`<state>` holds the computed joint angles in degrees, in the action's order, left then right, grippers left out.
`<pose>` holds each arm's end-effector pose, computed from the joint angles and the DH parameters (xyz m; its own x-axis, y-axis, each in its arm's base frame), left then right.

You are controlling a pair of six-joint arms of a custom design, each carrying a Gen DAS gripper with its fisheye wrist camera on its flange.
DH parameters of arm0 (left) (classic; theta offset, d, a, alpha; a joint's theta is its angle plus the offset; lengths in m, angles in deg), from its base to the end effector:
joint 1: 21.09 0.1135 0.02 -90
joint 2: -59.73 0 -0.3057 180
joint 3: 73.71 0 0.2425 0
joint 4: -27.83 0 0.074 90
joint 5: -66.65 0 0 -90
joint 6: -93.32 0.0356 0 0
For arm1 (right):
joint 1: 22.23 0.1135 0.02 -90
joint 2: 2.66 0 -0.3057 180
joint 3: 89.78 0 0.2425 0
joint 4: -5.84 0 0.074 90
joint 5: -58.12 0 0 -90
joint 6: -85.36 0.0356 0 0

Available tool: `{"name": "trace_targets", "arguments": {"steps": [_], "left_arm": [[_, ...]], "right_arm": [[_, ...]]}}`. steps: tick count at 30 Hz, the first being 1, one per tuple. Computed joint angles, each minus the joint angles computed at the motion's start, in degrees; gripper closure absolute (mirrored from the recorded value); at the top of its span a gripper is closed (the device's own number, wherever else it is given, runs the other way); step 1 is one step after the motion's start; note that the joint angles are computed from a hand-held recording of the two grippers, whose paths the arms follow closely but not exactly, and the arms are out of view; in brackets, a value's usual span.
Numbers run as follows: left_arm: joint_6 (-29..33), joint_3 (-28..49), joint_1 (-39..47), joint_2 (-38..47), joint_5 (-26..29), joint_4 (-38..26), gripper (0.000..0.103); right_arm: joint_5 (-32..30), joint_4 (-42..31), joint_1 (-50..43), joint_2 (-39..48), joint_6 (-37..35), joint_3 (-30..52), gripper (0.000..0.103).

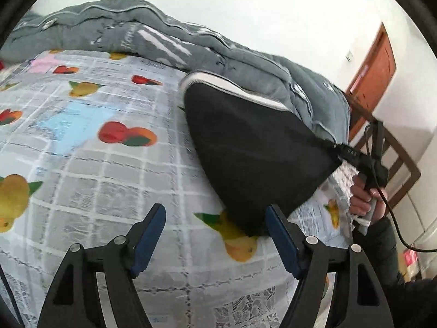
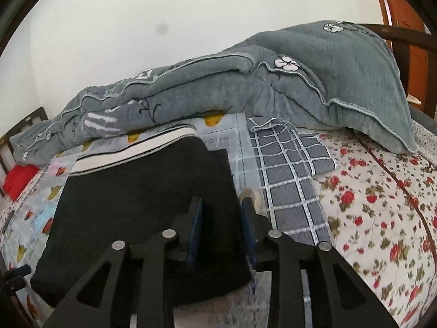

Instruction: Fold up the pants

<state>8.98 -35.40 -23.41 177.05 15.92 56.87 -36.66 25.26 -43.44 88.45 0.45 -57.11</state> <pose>0.2707 -0.0335 0.0693 -0.7181 0.1055 -0.6879 0.5114 0.7503 -0.4189 0.2229 -0.0833 0.1436 -0.5580 0.3114 -0.7692 0.3511 0.9285 0.1212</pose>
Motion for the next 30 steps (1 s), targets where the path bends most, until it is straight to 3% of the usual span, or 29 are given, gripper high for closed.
{"name": "trace_targets", "arguments": {"steps": [6, 11, 15, 18, 21, 24, 30], "left_arm": [[-2.54, 6.06, -2.43, -0.52, -2.06, -5.09, 0.03], [-7.82, 17.21, -7.1, 6.31, -2.45, -14.43, 0.032], [-13.31, 21.32, -8.88, 10.56, -0.74, -13.47, 0.047], [-15.57, 24.12, -9.22, 11.13, -3.35, -15.41, 0.065], [-14.81, 25.81, -6.54, 11.49, -1.65, -16.37, 0.079], [-13.12, 27.02, -2.96, 11.03, 0.7, -19.38, 0.081], [-4.56, 26.79, 4.91, 7.74, -0.92, -24.88, 0.081]], "right_arm": [[-5.65, -8.53, -2.11, 7.41, 3.08, 8.73, 0.046], [-7.01, -8.89, -1.43, 10.8, 1.16, 9.07, 0.04], [-9.6, -9.42, -1.99, 10.59, 1.14, 8.21, 0.042], [-9.39, -9.86, -0.67, 9.24, 1.35, 6.99, 0.043], [-6.21, -10.79, 3.21, 7.26, 2.51, 6.09, 0.043], [-3.45, -10.66, 8.07, 6.55, 5.38, 5.34, 0.043], [2.05, -5.63, 21.87, 9.63, 14.49, 4.49, 0.043]]}}
